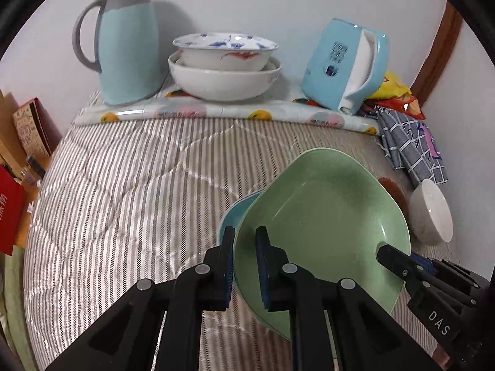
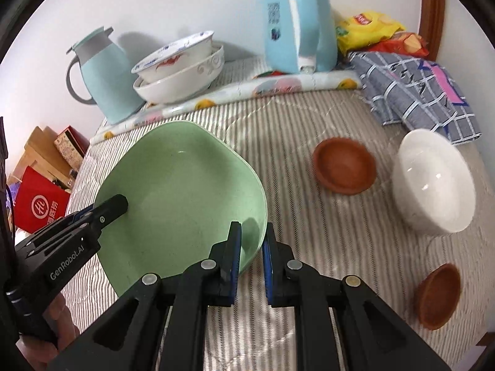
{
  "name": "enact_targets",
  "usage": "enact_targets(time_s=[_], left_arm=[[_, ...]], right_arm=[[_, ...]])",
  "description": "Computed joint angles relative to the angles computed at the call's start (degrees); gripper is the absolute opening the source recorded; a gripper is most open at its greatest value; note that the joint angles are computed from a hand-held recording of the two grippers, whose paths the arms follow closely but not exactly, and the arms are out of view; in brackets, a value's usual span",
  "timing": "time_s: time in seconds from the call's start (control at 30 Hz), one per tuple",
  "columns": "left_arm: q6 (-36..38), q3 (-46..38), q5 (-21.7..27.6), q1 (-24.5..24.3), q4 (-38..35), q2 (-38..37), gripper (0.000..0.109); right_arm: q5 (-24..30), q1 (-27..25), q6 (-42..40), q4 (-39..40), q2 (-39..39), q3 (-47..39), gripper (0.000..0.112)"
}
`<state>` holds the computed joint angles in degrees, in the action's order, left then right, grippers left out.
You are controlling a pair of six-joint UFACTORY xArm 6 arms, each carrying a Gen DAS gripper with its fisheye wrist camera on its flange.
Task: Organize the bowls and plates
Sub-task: 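Carry the pale-green plate onto the light-blue plate and open the left tool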
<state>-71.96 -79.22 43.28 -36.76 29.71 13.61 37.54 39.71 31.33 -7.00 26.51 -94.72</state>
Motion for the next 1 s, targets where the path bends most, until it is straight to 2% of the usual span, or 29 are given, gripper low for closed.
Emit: enact_targets(time_s=[0.4, 1.0], left_arm=[[2.8, 2.8, -4.6, 1.7, -3.0, 0.3, 0.013], [5.8, -0.5, -6.0, 3.2, -2.9, 3.5, 0.016]], right_arm=[[3.9, 0.3, -1.8, 3.0, 2.8, -3.0, 0.015], [0.8, -0.1, -6.0, 8.9, 0.8, 1.0, 0.027]])
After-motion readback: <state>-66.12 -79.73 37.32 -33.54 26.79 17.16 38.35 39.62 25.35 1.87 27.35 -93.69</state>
